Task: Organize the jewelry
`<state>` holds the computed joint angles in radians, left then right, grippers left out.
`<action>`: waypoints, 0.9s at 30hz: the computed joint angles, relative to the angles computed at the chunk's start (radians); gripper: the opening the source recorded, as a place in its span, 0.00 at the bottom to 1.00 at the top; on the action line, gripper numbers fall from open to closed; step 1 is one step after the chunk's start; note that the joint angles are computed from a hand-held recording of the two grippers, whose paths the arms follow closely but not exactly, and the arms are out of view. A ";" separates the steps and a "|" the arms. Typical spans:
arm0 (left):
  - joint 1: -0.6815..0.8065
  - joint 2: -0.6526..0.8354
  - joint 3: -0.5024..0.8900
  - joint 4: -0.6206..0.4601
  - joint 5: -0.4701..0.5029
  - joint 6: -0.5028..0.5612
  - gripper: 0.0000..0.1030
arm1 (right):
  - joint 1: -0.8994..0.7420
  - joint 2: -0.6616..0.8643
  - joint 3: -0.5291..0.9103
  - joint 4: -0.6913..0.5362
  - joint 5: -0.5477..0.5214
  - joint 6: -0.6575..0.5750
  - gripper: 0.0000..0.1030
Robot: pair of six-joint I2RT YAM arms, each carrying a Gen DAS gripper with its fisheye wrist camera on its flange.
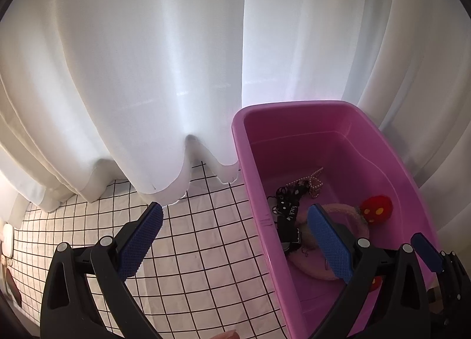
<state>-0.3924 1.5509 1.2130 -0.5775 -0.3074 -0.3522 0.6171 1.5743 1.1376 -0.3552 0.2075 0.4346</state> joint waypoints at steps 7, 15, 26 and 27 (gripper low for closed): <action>0.008 -0.001 -0.002 -0.001 0.006 -0.005 0.94 | -0.001 0.004 0.004 0.000 -0.004 -0.005 0.62; 0.011 0.002 0.000 -0.001 0.003 -0.003 0.94 | 0.006 0.008 0.008 -0.003 0.003 0.000 0.62; 0.025 0.002 -0.003 0.001 0.016 0.003 0.94 | 0.012 0.019 0.016 -0.001 -0.001 -0.003 0.62; 0.024 0.001 -0.005 0.003 0.015 0.003 0.94 | 0.012 0.018 0.015 0.000 0.000 -0.003 0.62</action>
<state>-0.3681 1.5523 1.2082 -0.5747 -0.2928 -0.3493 0.6291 1.5926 1.1526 -0.3552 0.2073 0.4312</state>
